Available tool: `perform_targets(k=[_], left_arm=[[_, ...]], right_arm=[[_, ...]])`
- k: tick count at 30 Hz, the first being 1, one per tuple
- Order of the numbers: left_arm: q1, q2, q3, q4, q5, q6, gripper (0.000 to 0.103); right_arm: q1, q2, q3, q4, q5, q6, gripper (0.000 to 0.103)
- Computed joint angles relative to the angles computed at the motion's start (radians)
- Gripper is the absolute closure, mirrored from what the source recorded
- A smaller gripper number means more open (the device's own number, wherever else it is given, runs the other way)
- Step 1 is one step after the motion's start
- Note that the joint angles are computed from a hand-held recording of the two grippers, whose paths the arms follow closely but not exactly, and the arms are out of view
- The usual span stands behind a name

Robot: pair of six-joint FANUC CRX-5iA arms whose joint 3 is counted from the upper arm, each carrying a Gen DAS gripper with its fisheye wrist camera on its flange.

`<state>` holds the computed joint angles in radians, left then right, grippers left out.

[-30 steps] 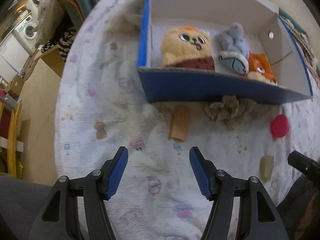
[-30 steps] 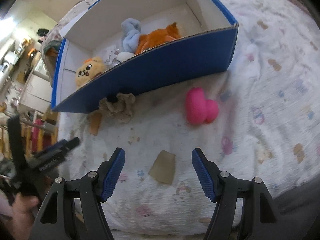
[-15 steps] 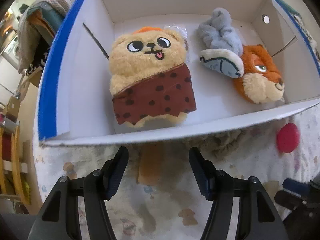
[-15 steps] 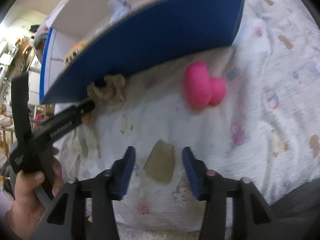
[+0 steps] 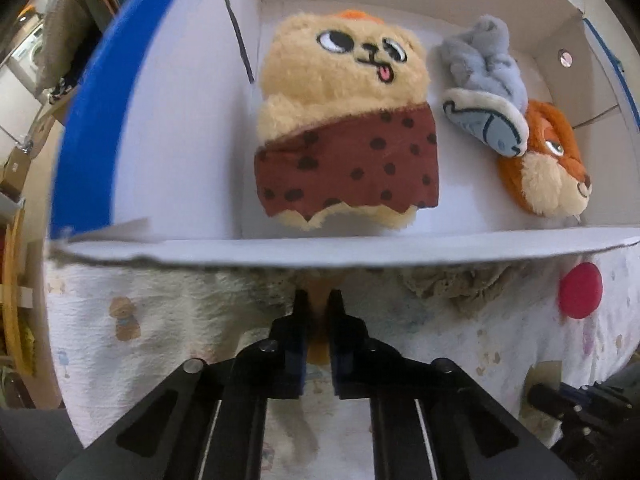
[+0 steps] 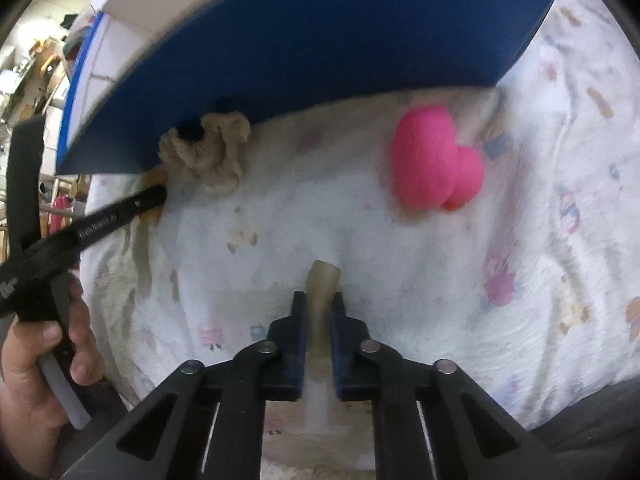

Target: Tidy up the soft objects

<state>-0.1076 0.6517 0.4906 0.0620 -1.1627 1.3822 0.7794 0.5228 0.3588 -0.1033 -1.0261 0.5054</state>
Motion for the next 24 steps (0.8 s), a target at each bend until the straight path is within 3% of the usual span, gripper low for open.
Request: perform_targets(k=[4, 13, 15, 24], left_arm=[[0.006, -0.010, -0.003, 0.004, 0.007, 0.013, 0.096], [0.058, -0.086, -0.074, 0.048, 0.041, 0.063, 0.096], [0.074, -0.125, -0.129, 0.075, 0.057, 0.054, 0.096], [0.106, -0.367, -0.445, 0.254, 0.258, -0.049, 0.096]], right_arm=[[0.013, -0.058, -0.092, 0.104, 0.123, -0.095, 0.092], [0.019, -0.088, -0.134, 0.149, 0.190, -0.148, 0.092], [0.027, -0.101, -0.157, 0.161, 0.204, -0.160, 0.092], [0.049, -0.158, -0.221, 0.223, 0.230, -0.170, 0.092]])
